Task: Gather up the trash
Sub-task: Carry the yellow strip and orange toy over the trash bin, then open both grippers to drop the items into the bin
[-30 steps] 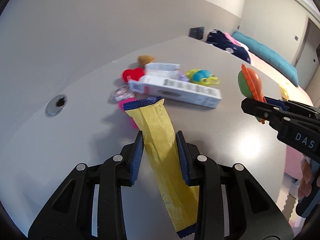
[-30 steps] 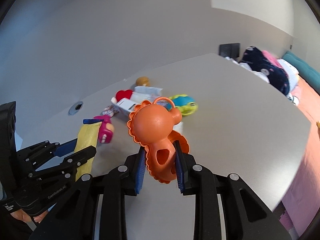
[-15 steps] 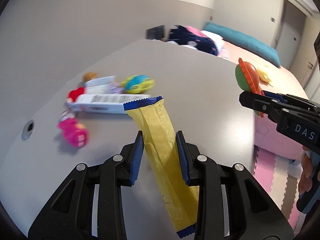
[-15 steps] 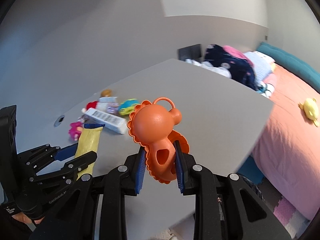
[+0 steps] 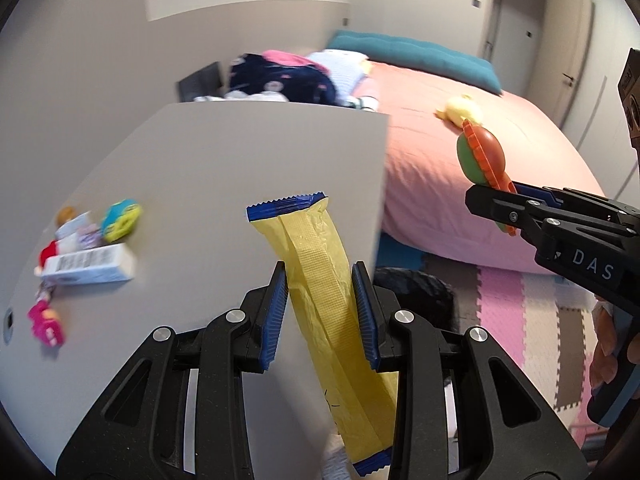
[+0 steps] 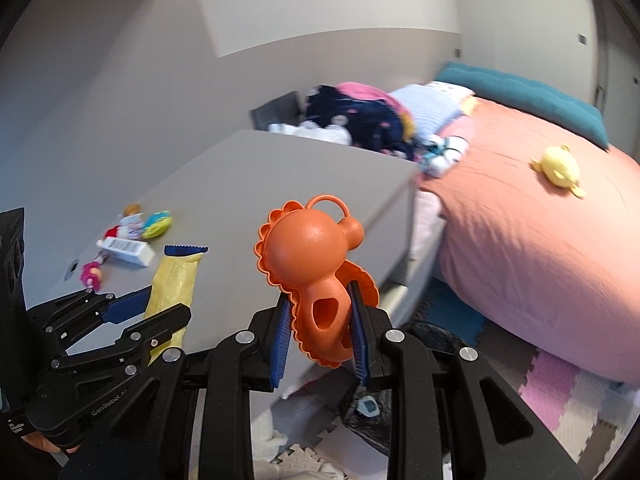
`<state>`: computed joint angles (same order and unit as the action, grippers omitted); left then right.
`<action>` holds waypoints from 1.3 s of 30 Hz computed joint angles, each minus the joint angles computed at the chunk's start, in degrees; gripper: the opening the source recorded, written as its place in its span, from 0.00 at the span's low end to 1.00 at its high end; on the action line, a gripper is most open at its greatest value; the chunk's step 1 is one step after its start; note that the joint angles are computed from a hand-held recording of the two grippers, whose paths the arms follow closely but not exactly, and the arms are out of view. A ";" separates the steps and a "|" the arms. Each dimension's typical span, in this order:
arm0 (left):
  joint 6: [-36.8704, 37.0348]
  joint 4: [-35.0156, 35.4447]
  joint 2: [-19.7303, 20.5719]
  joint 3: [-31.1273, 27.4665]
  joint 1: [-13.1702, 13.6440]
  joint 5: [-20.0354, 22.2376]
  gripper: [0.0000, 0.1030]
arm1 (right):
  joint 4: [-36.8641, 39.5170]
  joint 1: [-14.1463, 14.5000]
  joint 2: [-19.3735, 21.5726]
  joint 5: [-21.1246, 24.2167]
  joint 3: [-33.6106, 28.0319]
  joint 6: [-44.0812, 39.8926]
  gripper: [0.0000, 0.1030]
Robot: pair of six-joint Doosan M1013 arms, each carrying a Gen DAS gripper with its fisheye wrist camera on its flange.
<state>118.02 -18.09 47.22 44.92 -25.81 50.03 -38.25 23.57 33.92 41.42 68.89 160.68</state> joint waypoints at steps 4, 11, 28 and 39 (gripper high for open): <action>2.26 -0.84 0.60 -0.67 -1.44 1.45 0.32 | -2.48 -0.62 -2.29 0.82 4.12 4.94 0.27; 4.57 -1.16 2.57 -3.18 -3.88 4.88 0.32 | -4.99 -1.81 -5.41 2.85 10.12 12.12 0.27; 4.45 1.50 8.04 -11.29 -6.65 11.75 0.56 | -1.00 -5.51 -6.16 4.02 13.69 14.90 0.49; 3.61 2.27 8.92 -12.89 -6.45 9.06 0.91 | -6.10 -5.55 -4.90 11.57 12.51 21.74 0.97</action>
<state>121.63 -15.82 56.14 32.03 -32.26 59.09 -44.35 18.01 29.02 52.99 81.40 182.42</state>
